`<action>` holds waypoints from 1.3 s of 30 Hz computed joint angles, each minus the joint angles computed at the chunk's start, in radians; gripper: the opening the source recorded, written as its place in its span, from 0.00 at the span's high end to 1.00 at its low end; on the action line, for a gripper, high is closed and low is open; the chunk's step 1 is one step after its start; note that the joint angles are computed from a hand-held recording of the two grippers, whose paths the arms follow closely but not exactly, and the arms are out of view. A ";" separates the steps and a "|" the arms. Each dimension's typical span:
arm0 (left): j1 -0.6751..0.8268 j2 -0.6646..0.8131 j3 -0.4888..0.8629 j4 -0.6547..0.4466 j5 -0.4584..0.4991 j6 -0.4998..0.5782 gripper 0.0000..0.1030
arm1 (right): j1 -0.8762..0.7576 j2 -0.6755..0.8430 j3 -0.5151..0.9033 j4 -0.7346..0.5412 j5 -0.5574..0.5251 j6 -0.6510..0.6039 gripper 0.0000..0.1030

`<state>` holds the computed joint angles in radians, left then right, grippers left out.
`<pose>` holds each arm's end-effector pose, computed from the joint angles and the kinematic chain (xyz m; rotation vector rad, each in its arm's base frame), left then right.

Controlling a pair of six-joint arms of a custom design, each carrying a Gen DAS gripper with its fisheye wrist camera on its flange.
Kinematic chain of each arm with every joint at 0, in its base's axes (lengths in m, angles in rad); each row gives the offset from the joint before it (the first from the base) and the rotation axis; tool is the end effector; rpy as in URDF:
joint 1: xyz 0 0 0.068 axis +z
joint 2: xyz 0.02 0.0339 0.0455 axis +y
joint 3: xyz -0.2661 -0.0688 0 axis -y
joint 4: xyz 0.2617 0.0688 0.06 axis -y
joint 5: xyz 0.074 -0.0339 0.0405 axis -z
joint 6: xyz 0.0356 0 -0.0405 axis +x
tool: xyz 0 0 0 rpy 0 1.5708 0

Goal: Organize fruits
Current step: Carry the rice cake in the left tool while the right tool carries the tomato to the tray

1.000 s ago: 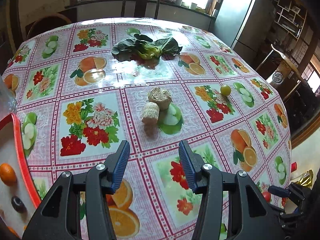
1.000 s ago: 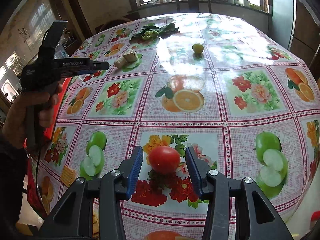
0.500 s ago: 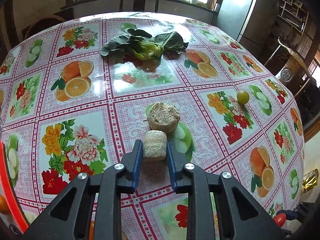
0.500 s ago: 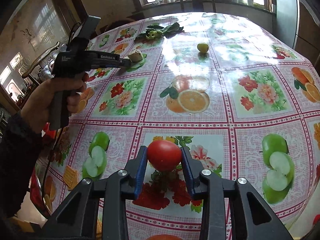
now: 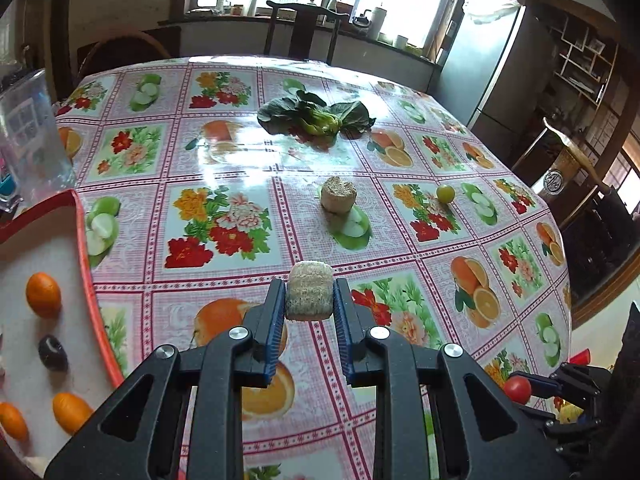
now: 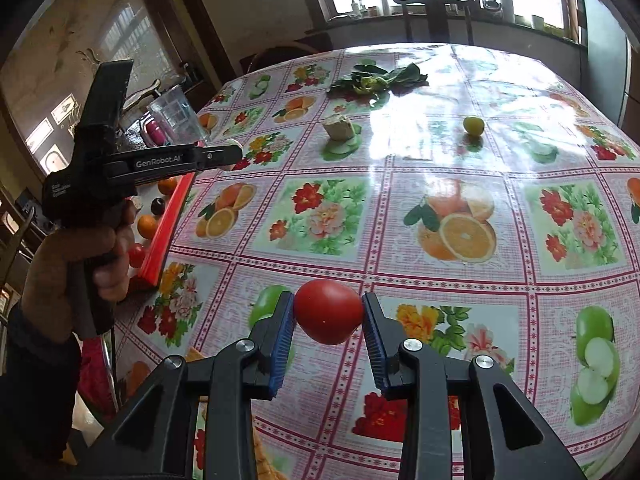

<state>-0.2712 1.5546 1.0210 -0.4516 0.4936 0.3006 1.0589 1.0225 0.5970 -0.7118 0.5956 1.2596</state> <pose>0.3132 -0.1046 0.2103 0.8820 2.3311 -0.6150 0.1094 0.1540 0.1933 0.4059 2.3957 0.1916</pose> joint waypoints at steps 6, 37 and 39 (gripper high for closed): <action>0.135 -0.099 -0.044 -0.066 0.082 0.042 0.80 | 0.000 0.083 0.069 0.072 -0.002 -0.082 0.67; 0.782 -0.087 -0.008 -0.286 0.272 0.383 0.80 | -0.072 0.557 0.491 0.363 -0.182 -0.475 0.67; 0.808 -0.071 0.006 -0.303 0.279 0.401 0.80 | -0.082 0.583 0.512 0.378 -0.204 -0.488 0.67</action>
